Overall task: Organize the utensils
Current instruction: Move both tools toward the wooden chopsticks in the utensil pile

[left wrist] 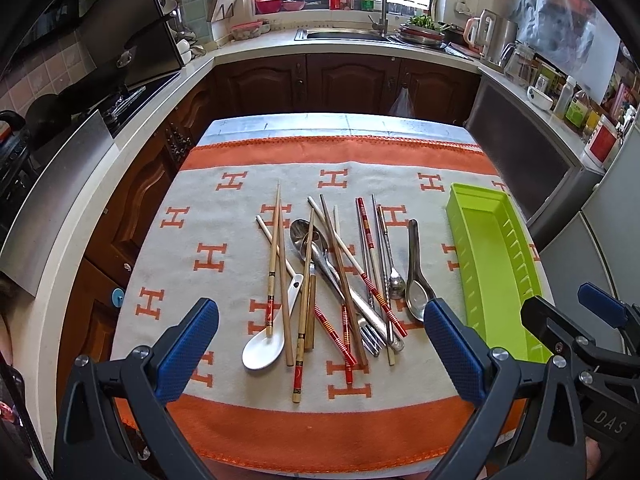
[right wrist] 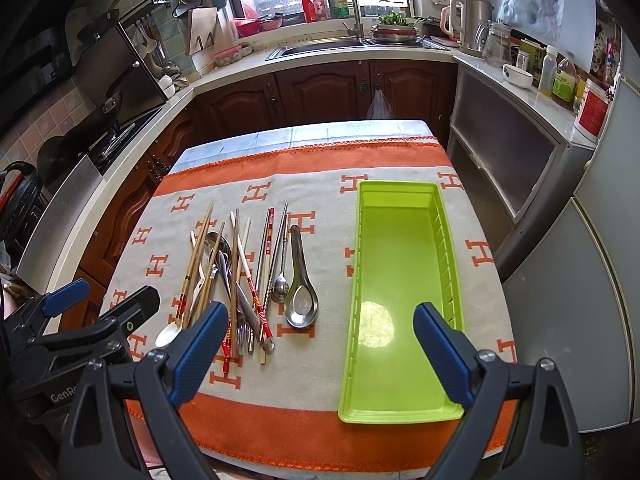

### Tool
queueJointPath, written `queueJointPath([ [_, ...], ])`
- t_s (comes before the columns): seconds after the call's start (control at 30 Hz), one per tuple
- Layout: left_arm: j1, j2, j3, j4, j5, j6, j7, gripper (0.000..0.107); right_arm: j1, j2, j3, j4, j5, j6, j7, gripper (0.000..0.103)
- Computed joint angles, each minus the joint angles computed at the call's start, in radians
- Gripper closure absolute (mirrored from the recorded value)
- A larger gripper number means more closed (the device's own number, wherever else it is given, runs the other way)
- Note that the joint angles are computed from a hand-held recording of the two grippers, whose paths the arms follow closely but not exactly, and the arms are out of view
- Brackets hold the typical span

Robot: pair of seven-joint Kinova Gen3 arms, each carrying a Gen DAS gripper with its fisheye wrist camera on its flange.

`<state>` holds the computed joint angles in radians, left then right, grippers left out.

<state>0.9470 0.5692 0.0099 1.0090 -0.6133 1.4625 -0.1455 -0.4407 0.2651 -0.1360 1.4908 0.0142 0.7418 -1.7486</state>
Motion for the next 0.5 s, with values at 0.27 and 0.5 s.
queueJointPath([
  [0.27,-0.003,0.012,0.002,-0.019,0.013,0.022,-0.019,0.006,-0.008,0.001,-0.001,-0.001,0.010,0.011,-0.007,0.010],
  [0.5,-0.008,0.005,0.004,-0.001,0.026,0.008,-0.013,0.006,-0.008,0.008,-0.001,-0.008,0.004,0.020,-0.003,0.011],
])
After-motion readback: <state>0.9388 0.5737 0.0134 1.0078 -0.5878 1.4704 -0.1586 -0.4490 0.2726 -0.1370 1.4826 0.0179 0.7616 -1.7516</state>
